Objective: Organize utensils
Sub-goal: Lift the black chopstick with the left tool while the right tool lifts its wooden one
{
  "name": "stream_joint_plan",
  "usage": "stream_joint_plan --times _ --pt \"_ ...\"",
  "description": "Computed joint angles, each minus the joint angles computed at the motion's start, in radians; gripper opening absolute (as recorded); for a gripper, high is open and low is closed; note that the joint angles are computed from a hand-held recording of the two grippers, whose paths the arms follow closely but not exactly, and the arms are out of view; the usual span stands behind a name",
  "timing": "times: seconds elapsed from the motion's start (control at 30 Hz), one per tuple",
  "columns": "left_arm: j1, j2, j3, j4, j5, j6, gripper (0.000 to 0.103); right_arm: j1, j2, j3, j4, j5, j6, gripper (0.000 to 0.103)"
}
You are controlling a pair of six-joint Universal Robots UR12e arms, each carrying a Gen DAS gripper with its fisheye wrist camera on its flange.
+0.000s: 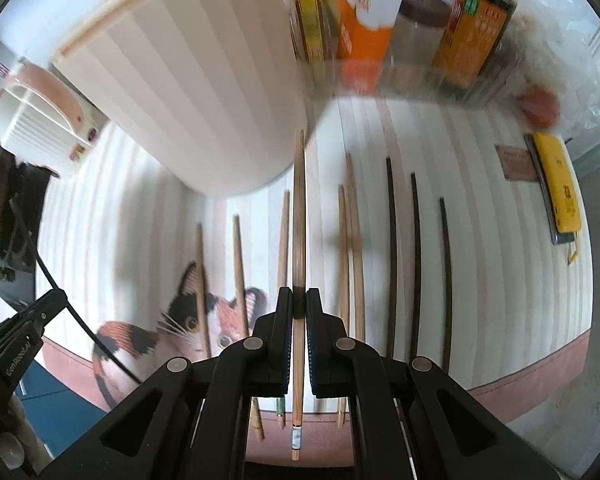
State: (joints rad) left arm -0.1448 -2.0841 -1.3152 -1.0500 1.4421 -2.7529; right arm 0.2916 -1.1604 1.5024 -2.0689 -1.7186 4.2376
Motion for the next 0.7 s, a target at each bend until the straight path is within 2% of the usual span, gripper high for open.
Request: stream_joint_plan --times 0.1,0.17,0.3,0.47,0.7 --pt "0.000 0.008 -0.001 0.031 -0.013 -0.025 0.003 -0.028 -0.022 0.016 -0.026 -0.018 -0.040 0.007" --pt "-0.008 -0.006 0.016 0.061 -0.015 -0.039 0.003 -0.042 -0.010 0.025 -0.068 -0.029 -0.058 0.007" --pt "-0.017 -0.011 0.020 0.145 -0.005 -0.053 0.002 -0.049 -0.024 0.028 -0.099 -0.063 -0.066 0.007" --pt "-0.017 -0.015 0.035 0.209 -0.001 -0.078 0.002 -0.052 -0.034 0.020 -0.124 -0.116 -0.076 0.007" --pt "-0.014 -0.014 0.082 0.264 -0.051 -0.119 0.002 -0.066 -0.053 -0.007 -0.177 -0.171 -0.106 0.007"
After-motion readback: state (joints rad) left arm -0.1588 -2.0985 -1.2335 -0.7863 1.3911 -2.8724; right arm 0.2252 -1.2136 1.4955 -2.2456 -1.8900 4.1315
